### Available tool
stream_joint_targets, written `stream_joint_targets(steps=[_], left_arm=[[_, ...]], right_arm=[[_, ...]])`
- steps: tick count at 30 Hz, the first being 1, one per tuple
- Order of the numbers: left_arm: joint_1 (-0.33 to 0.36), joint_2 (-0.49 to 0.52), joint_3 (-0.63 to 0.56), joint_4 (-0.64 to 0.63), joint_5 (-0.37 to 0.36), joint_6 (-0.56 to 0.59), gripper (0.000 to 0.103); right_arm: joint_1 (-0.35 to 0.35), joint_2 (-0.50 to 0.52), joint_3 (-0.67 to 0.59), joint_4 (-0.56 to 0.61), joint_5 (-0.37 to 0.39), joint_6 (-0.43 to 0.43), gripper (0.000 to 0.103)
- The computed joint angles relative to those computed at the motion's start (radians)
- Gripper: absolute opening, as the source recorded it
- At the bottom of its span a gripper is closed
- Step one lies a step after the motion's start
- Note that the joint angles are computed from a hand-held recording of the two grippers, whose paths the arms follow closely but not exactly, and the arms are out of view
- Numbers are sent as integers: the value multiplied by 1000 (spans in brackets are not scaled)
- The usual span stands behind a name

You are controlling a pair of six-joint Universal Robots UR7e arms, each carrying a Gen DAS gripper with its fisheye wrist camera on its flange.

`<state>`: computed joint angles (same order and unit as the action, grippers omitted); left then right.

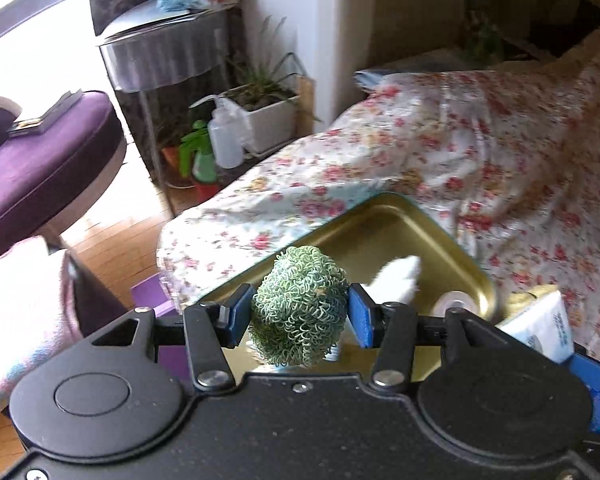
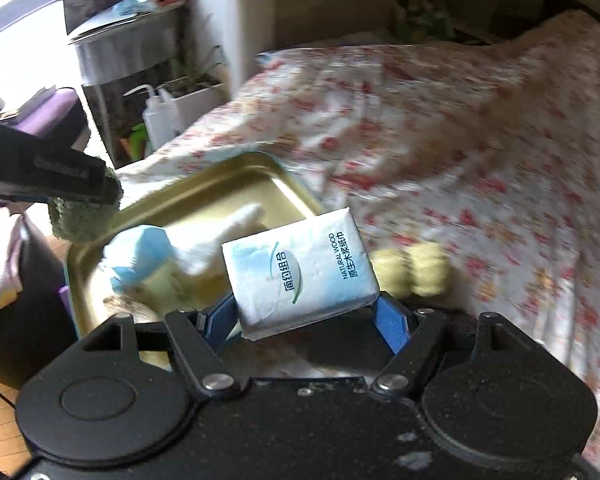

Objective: Organize soft objects
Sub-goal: 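Carry the scrubber ball into the tin tray and release it while the right gripper drops the packet there, then move both grippers from the tray back over the remaining items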

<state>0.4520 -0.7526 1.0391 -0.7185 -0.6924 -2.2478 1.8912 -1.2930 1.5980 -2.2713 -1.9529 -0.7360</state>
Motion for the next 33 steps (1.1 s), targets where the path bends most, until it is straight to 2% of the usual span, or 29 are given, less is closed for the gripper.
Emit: stream_joint_targets(steps=[4, 5, 7, 9, 12, 14, 16, 25, 33], left_arm=[[8, -21, 36, -45, -14, 16, 50], [11, -21, 40, -55, -17, 26, 50], [15, -16, 39, -58, -23, 40, 50], [20, -13, 42, -70, -17, 63, 51], [24, -21, 62, -117, 7, 95, 56], [24, -21, 65, -129, 23, 96, 65], [21, -14, 55, -120, 37, 87, 68], [30, 10, 25, -102, 16, 98, 70], [30, 12, 19, -77, -3, 87, 70]], right_arm=[[12, 28, 9, -6, 43, 13, 75], [14, 34, 15, -21, 55, 11, 82], [13, 37, 30, -53, 65, -6, 86], [12, 36, 43, -80, 53, -18, 86], [-1, 32, 43, -63, 41, -8, 85], [-14, 24, 43, -46, 39, 0, 85], [-29, 12, 49, -39, 37, -6, 85], [-76, -34, 64, -13, 37, -29, 85], [-87, -52, 64, 5, 56, -25, 85]])
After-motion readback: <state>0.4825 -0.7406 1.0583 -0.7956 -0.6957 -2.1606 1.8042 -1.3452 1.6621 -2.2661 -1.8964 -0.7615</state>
